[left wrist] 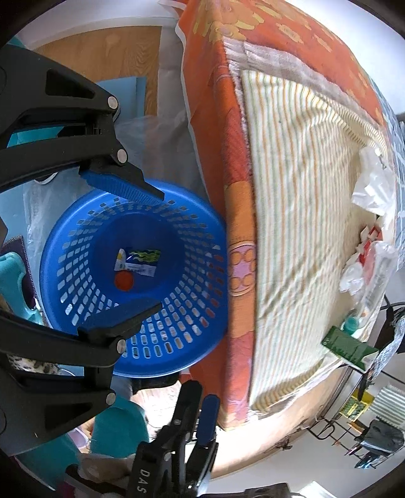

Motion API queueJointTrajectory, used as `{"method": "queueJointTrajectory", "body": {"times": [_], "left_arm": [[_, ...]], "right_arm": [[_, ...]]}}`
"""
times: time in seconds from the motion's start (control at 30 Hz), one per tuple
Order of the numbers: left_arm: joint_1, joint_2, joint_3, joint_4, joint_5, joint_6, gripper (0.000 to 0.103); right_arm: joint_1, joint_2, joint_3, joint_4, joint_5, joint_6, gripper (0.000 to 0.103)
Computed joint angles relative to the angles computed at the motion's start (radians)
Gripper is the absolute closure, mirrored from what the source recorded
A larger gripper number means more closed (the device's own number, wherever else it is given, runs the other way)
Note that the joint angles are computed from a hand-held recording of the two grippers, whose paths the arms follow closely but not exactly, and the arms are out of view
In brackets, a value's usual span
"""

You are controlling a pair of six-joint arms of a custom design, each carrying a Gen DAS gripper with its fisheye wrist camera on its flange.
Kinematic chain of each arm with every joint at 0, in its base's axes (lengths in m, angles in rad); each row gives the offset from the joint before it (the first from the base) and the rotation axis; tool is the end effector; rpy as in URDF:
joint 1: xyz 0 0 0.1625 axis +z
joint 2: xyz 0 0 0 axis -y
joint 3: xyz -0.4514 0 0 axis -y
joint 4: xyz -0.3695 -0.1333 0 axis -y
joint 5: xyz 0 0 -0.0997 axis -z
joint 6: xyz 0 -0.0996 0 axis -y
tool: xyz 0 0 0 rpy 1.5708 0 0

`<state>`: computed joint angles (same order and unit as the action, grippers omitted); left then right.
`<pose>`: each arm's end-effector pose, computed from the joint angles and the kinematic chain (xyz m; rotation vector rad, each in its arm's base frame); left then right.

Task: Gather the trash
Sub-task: 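Withdraw both tools from the basket back toward the bed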

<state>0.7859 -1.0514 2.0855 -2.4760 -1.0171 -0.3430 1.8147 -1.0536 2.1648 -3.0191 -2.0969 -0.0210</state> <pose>-0.2227 -0.4856 0.1400 0.6152 2.5218 -0.2526 0.2039 -0.4745 0.1754 0.2261 -2.6026 0.5195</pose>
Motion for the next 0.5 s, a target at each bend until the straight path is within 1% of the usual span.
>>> {"method": "queueJointTrajectory", "body": {"times": [0.23,0.3,0.37,0.5], "left_arm": [[0.018,0.007,-0.064,0.014,0.01,-0.013,0.039],[0.022,0.006,-0.08,0.013,0.01,-0.017,0.033],[0.024,0.008,-0.093,0.009,0.012,-0.019,0.03],[0.029,0.02,-0.131,0.016,0.015,-0.025,0.03]], "right_arm": [[0.001,-0.014,-0.015,0.001,0.016,0.012,0.05],[-0.002,-0.02,-0.021,0.006,0.024,0.022,0.05],[-0.005,-0.027,-0.024,0.008,0.032,0.029,0.05],[-0.011,-0.042,-0.039,0.013,0.045,0.043,0.048]]}}
